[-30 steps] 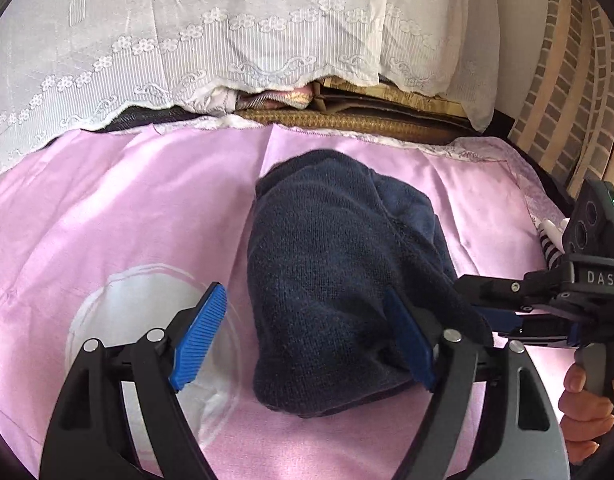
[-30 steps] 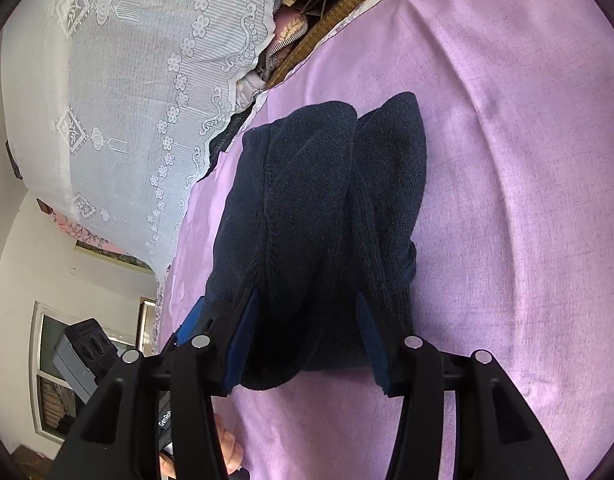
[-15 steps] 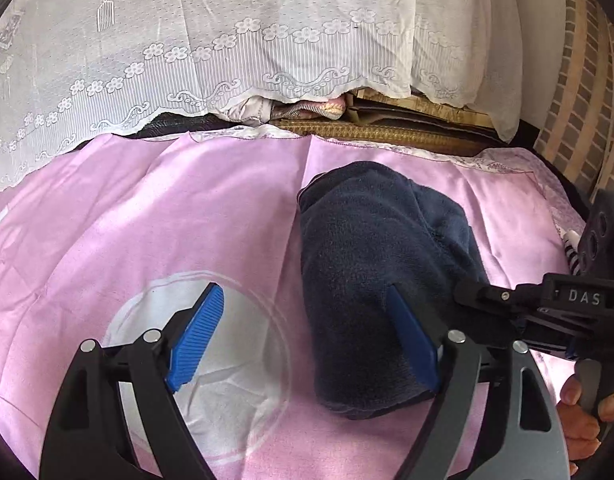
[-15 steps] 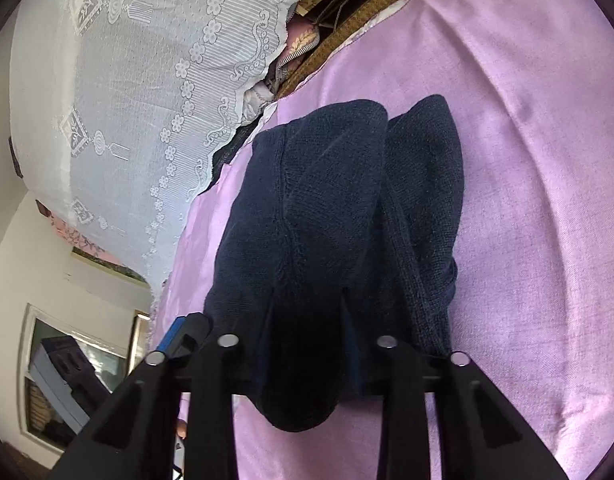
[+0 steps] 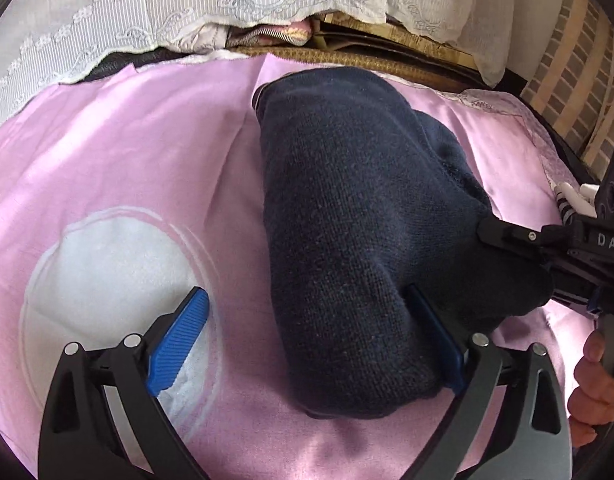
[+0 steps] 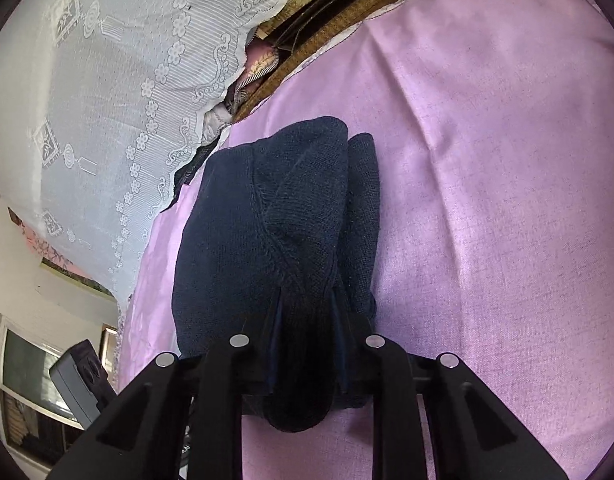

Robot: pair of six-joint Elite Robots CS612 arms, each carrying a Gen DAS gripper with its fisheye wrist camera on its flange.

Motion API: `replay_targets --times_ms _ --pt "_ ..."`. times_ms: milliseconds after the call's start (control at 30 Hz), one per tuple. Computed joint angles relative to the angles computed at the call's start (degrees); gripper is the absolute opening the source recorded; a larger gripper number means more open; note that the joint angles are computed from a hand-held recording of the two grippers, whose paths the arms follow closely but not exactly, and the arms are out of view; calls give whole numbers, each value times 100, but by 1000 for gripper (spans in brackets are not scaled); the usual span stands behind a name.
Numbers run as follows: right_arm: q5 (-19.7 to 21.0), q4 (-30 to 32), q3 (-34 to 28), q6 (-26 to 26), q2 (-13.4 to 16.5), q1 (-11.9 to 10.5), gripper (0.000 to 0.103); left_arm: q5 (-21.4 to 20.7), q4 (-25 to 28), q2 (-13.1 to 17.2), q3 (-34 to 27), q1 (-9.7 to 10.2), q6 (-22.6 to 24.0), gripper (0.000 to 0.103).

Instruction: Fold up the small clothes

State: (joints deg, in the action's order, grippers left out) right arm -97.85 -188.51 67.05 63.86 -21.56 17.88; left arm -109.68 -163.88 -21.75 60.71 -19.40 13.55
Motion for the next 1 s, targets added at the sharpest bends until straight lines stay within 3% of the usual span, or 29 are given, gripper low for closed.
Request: replay_targets --times_ms 100,200,333,433,500,633,733,833,900,1000 --pt "53 -59 17 -22 -15 -7 22 -166 4 -58 52 38 -47 91" --pt "-32 31 31 -180 -79 21 24 -793 113 -104 -8 187 -272 86" --pt "-403 251 101 -320 -221 81 27 -704 -391 -81 -100 283 -743 84" --pt "-985 320 114 -439 -306 179 27 -505 -253 -9 -259 276 -730 84" --pt "-1071 242 -25 -731 -274 224 25 -465 -60 38 -317 244 -648 84" --pt "-662 420 -748 -1312 6 235 21 -162 -429 4 -143 177 -464 86" --pt "-447 1001 -1579 -1668 352 230 17 -127 -311 37 -165 177 -532 87" --pt "-190 1746 -2284 -1694 678 167 16 -15 -334 58 -152 151 -469 89" --pt "-219 2158 -2489 -1640 791 134 3 234 -483 54 -102 103 -386 91" --pt "121 1886 -2317 -1509 793 32 0 315 -390 112 -200 81 -380 98"
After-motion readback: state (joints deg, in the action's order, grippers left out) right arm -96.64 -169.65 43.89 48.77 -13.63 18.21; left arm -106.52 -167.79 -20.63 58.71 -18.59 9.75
